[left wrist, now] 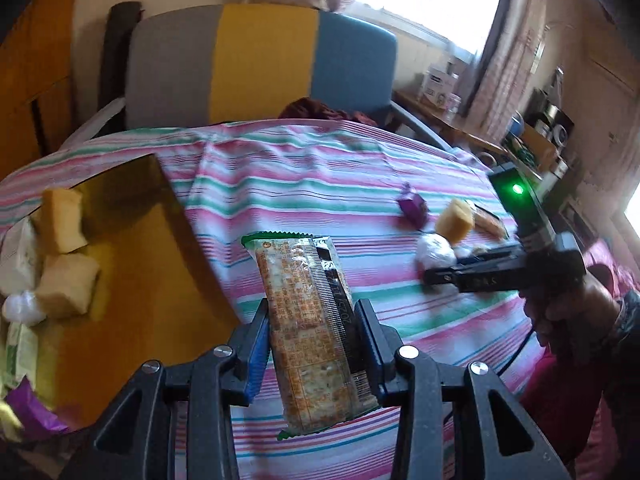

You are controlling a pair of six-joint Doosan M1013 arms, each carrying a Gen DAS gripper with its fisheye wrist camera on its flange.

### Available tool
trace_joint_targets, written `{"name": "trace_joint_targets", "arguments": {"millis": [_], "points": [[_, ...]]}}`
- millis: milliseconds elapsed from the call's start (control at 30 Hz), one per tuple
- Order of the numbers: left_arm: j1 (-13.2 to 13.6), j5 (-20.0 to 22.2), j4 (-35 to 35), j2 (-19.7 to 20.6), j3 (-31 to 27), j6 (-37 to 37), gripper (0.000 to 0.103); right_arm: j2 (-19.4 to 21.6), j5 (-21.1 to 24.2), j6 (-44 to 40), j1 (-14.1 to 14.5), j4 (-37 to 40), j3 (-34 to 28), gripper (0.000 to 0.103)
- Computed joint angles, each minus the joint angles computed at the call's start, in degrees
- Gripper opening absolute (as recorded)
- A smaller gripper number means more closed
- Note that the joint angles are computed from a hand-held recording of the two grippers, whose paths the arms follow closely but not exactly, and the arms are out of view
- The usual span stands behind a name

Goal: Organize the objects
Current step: 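Carry the cracker packet into the gold tray with the left gripper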

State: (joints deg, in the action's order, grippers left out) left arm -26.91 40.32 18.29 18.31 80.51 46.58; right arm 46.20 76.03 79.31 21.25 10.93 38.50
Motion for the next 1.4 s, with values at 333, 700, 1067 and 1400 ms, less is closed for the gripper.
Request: {"name": "trace_joint_targets", "arguments": {"millis": [333,700,1067,1400], "points": [[4.89,6.71,8.73,-5.06,6.57,-16.85,0.040,-0.14,-0.31,-0.79,0.29,-1.00,0.15,0.036],[8.40,15.30,6.04,-3.41,8.14,-21.47,0.042,-0.19,-0.37,-0.99,0.29,-1.20,0.14,0.036],[7.29,14.14,12.05,-5.99,10.03,-25.67,0.047,-1.50,-3.29,0.83,-0.05,-1.57,1.63,0.036],[6.20,15.16,16.75,-7.98,11.36,-29.56,0.047,-3.90,-7.18,-3.72,2.99,6.59,2.49,0.036]]}}
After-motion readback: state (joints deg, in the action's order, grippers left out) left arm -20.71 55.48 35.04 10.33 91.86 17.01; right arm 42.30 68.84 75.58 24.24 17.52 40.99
